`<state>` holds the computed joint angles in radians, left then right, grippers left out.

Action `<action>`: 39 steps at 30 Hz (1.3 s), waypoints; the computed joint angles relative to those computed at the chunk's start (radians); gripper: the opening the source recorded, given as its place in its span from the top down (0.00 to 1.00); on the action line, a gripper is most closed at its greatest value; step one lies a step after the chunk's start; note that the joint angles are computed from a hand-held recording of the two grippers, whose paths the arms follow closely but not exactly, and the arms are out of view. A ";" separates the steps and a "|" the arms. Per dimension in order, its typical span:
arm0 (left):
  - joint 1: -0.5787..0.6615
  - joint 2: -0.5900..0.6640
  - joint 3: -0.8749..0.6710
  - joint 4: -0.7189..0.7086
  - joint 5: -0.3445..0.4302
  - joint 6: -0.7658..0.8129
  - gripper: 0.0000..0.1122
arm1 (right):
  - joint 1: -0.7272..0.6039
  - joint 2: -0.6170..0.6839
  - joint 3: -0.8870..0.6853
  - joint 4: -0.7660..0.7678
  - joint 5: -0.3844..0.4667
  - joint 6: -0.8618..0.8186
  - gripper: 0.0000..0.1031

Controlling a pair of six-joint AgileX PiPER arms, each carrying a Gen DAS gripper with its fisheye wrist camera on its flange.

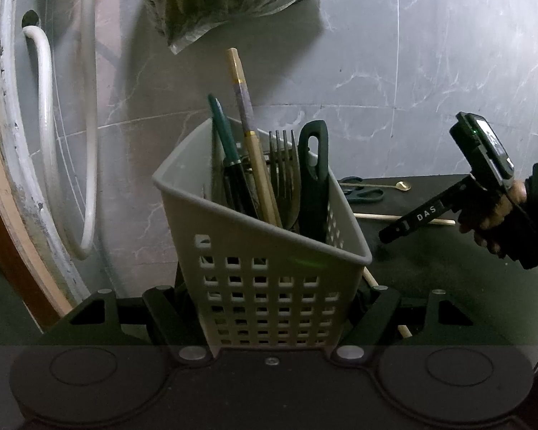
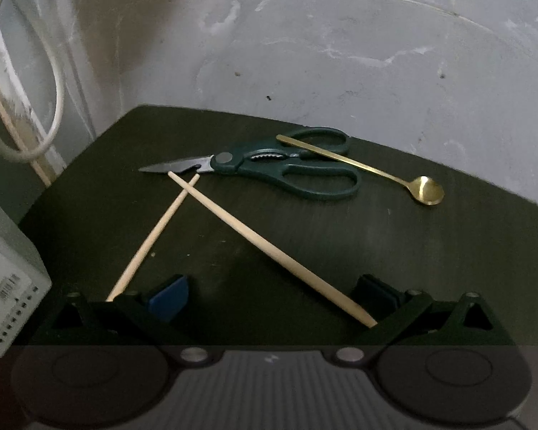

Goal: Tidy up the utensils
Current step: 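Move the open right gripper down to the two wooden chopsticks, then align and grasp both wooden chopsticks together with the right gripper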

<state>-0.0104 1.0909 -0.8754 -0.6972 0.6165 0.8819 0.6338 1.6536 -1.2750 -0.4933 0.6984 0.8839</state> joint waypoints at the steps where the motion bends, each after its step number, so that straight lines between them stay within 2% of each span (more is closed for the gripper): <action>1: 0.004 -0.001 0.003 -0.008 0.001 0.007 0.32 | 0.008 -0.007 0.012 -0.018 -0.003 0.031 0.03; 12: 0.028 0.009 0.002 -0.061 0.018 0.059 0.32 | 0.083 -0.042 0.068 -0.060 -0.025 0.167 0.08; 18: 0.031 0.008 0.004 -0.069 0.022 0.066 0.32 | 0.107 -0.075 0.086 0.024 -0.058 0.195 0.07; 21: 0.034 0.010 0.004 -0.075 0.022 0.074 0.32 | 0.104 -0.082 0.086 0.096 -0.084 0.157 0.06; 25: 0.034 0.011 0.003 -0.076 0.022 0.075 0.32 | 0.117 -0.055 0.037 0.117 -0.055 0.094 0.06; 28: 0.032 0.011 0.002 -0.073 0.021 0.073 0.32 | 0.142 -0.005 -0.036 0.098 0.016 0.024 0.07; 29: 0.031 0.012 0.002 -0.072 0.021 0.072 0.32 | 0.155 0.015 -0.065 0.088 0.051 0.005 0.09; 31: 0.031 0.011 0.003 -0.072 0.021 0.072 0.32 | 0.178 0.047 -0.111 0.076 0.118 -0.023 0.23; 32: 0.032 0.011 0.003 -0.073 0.021 0.073 0.32 | 0.192 0.053 -0.118 0.051 0.136 -0.014 0.25; 35: 0.033 0.012 0.002 -0.074 0.022 0.074 0.32 | 0.215 0.056 -0.122 0.027 0.161 -0.013 0.31; 37: 0.032 0.012 0.003 -0.074 0.020 0.073 0.32 | 0.223 0.055 -0.122 0.012 0.177 -0.014 0.44; 39: 0.030 0.011 0.004 -0.074 0.018 0.071 0.32 | 0.221 0.044 -0.116 0.017 0.181 -0.015 0.51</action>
<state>0.0201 1.1022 -0.8711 -0.7713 0.6345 0.9524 0.8548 1.6977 -1.3909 -0.4768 0.8793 0.8687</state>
